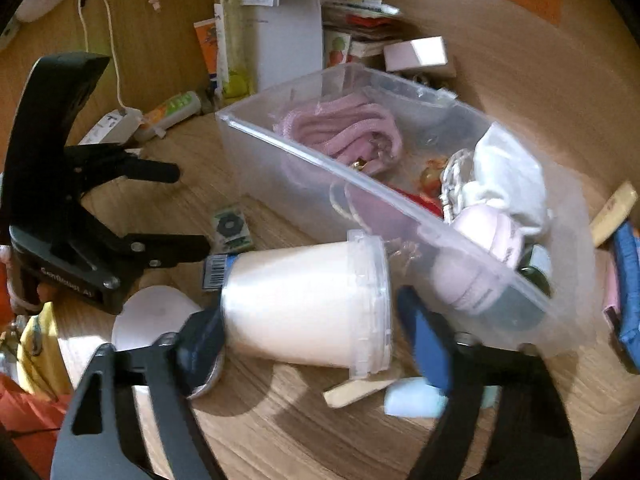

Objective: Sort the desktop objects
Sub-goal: 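Grasp the green square coaster with the left tool while the right grasps the white cup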

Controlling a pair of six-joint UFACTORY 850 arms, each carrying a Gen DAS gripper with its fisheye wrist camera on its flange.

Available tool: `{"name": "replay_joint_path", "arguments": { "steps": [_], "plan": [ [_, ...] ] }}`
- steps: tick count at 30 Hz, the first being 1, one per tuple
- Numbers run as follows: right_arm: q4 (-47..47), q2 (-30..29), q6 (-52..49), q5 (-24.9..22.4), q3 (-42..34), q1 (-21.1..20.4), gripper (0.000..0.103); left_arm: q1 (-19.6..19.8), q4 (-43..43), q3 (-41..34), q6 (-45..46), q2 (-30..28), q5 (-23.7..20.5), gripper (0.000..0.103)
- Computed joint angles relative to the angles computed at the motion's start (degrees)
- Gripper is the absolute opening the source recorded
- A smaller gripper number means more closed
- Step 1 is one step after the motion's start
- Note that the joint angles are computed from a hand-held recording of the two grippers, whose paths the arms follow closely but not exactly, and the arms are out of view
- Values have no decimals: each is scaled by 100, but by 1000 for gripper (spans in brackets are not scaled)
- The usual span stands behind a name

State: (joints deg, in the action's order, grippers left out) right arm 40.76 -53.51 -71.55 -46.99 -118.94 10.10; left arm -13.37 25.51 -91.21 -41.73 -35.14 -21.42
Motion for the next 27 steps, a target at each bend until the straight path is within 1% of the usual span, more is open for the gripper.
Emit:
{"name": "replay_joint_path", "arguments": {
  "steps": [1,3,4,5,7,9,10,11,13,15,16,17,22,27],
  "plan": [
    [40,54,-66,58,90,-4,66,-10,48,-42,-33,-28,-11,96],
    [178,235,-303,324,389,9,65,-30,67,-134,-28,-92,-37,90],
    [308,313,-426,402,515,-8,65,-31,-50,-201,100,-138,-76,82],
    [353,334,-457,390,537,-21,65,-17,-190,-267,256,-180,-115,77],
    [506,346,-495,223,513,-84,65,-8,-375,-344,435,-241,-141,76],
    [604,321,-479,56,439,-136,65,-8,-355,-359,401,-251,-98,70],
    [650,327,-492,13,438,-159,65,-10,-396,-383,446,-264,-108,62],
    [707,345,-506,-3,457,-183,65,-18,-388,-417,448,-294,-140,56],
    [753,357,-479,-55,458,-215,65,-84,35,-458,175,-327,-220,51],
    [757,309,-375,-166,366,-246,65,-123,227,-438,106,-322,-239,44],
    [760,296,-343,-185,343,-253,65,-133,230,-432,145,-318,-224,37],
    [756,285,-312,-204,314,-261,65,-134,168,-412,229,-303,-193,33],
    [935,207,-217,-368,104,-324,65,-116,198,-292,127,-219,-115,33],
    [1256,361,-438,-335,201,-391,65,-121,438,-48,-277,-2,91,33]
  ]
}}
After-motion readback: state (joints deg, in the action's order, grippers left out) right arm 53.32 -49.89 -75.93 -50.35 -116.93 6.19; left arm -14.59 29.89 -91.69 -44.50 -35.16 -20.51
